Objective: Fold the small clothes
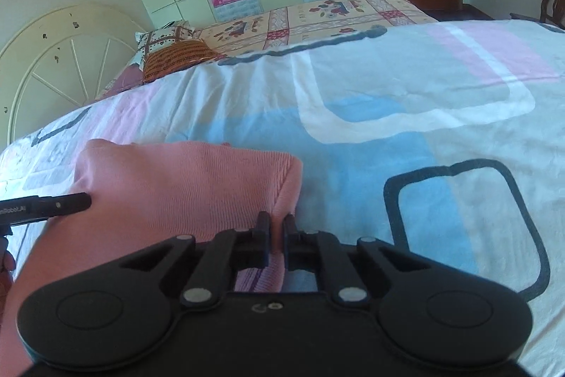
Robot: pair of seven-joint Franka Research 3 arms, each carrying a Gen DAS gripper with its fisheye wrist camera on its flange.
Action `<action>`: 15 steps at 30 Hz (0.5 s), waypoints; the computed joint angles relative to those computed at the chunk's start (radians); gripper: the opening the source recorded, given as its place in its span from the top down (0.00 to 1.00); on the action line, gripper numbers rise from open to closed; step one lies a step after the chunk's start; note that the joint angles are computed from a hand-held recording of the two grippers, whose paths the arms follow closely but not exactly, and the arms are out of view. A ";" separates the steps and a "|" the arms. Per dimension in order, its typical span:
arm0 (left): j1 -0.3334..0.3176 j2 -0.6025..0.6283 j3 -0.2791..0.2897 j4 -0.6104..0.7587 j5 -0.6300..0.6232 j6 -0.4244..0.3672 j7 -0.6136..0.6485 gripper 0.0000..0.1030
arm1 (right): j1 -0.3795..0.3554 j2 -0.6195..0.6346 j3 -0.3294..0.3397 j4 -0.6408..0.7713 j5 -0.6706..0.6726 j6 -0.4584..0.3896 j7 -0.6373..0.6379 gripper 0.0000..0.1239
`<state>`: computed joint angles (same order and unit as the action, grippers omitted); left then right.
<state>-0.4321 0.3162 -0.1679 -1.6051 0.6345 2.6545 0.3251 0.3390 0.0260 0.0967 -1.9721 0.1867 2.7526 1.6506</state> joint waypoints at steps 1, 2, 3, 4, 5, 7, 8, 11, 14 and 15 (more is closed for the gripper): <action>-0.008 -0.013 0.011 -0.014 0.028 0.016 -0.025 0.45 | 0.001 -0.009 0.000 -0.005 -0.003 0.009 -0.003 0.88; -0.015 -0.027 0.021 -0.029 0.061 0.029 -0.052 0.45 | 0.001 -0.022 0.000 -0.017 -0.010 0.032 -0.001 0.86; -0.014 -0.033 0.022 -0.035 0.074 0.024 -0.061 0.45 | 0.000 -0.034 0.001 -0.028 0.006 0.051 -0.015 0.86; -0.005 -0.033 0.016 -0.039 0.065 0.029 -0.058 0.45 | 0.000 -0.043 0.001 -0.036 0.038 0.067 -0.038 0.86; 0.009 -0.028 0.010 -0.044 0.045 0.046 -0.055 0.45 | 0.001 -0.043 0.002 -0.037 0.061 0.082 -0.059 0.85; 0.020 -0.010 0.005 -0.023 0.021 0.049 -0.046 0.45 | 0.001 -0.023 0.004 -0.017 0.028 0.086 -0.051 0.85; 0.013 0.003 0.015 0.001 0.038 0.045 -0.053 0.45 | 0.002 -0.010 0.005 -0.002 -0.003 0.076 -0.039 0.85; 0.007 0.066 0.010 0.113 0.024 -0.041 0.021 0.45 | 0.013 0.028 0.005 0.038 -0.066 0.051 -0.041 0.90; 0.003 0.159 -0.008 0.255 -0.043 -0.209 0.194 0.45 | 0.046 0.083 -0.040 0.097 -0.285 -0.030 0.140 0.90; -0.014 0.175 0.003 0.289 -0.043 -0.243 0.233 0.45 | 0.033 0.088 -0.030 0.104 -0.264 -0.034 0.133 0.89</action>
<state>-0.4463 0.4910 -0.1653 -1.3159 0.5916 2.4119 0.5579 0.3717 0.1137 0.0665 -1.8686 -0.0776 2.7189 1.7832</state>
